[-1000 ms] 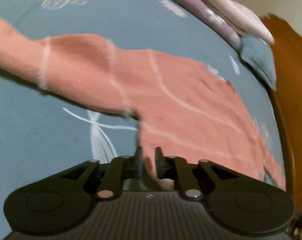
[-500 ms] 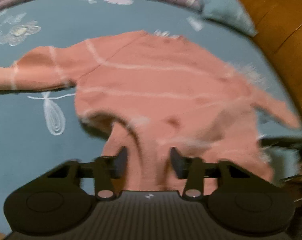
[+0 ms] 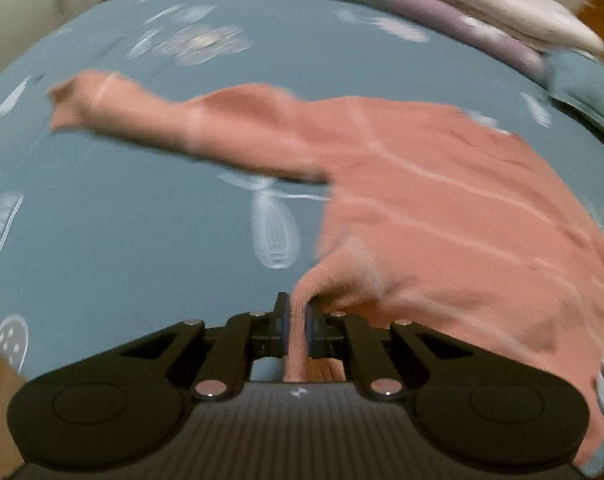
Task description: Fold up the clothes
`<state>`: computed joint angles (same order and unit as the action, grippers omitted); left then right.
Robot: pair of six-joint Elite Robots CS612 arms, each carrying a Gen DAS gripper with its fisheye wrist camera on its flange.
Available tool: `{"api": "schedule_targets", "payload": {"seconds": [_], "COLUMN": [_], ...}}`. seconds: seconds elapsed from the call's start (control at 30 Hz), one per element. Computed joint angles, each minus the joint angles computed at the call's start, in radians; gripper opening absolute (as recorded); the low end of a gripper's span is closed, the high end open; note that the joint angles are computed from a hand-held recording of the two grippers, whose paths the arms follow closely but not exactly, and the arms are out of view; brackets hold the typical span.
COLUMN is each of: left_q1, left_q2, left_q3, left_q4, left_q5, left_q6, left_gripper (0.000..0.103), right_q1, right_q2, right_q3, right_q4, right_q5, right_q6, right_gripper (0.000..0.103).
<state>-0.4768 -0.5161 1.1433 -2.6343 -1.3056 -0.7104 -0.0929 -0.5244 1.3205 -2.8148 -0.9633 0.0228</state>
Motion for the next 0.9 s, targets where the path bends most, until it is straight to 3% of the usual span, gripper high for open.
{"api": "schedule_targets", "payload": {"seconds": [0.1, 0.2, 0.33, 0.4, 0.63, 0.77, 0.83, 0.9], "left_q1": [0.026, 0.040, 0.039, 0.040, 0.061, 0.089, 0.108, 0.124], "left_q2": [0.029, 0.042, 0.024, 0.014, 0.002, 0.024, 0.047, 0.071], "left_q3": [-0.021, -0.020, 0.023, 0.048, 0.096, 0.083, 0.058, 0.030], "left_q4": [0.016, -0.023, -0.104, -0.130, -0.173, -0.225, -0.243, -0.265], "left_q5": [-0.061, -0.106, -0.122, -0.135, -0.213, -0.318, -0.412, -0.500], "left_q6": [-0.063, -0.102, -0.074, -0.039, 0.114, 0.240, 0.293, 0.359], "left_gripper": [0.022, 0.022, 0.029, 0.045, 0.051, 0.057, 0.060, 0.071], "right_q1": [-0.001, 0.000, -0.004, -0.009, 0.000, 0.025, 0.042, 0.057], "right_q2": [0.005, 0.000, -0.019, -0.032, -0.082, -0.080, -0.072, -0.055], "right_q3": [-0.017, -0.017, 0.023, 0.057, 0.181, 0.227, 0.239, 0.249], "right_q4": [0.039, 0.055, 0.030, 0.002, -0.094, -0.187, -0.234, -0.325], "right_q5": [0.010, 0.012, 0.038, 0.056, 0.054, 0.041, 0.010, -0.011], "right_q6": [-0.030, -0.044, -0.013, 0.019, 0.127, 0.225, 0.275, 0.342], "right_gripper": [0.065, 0.065, 0.069, 0.069, 0.069, 0.070, 0.070, 0.074]}}
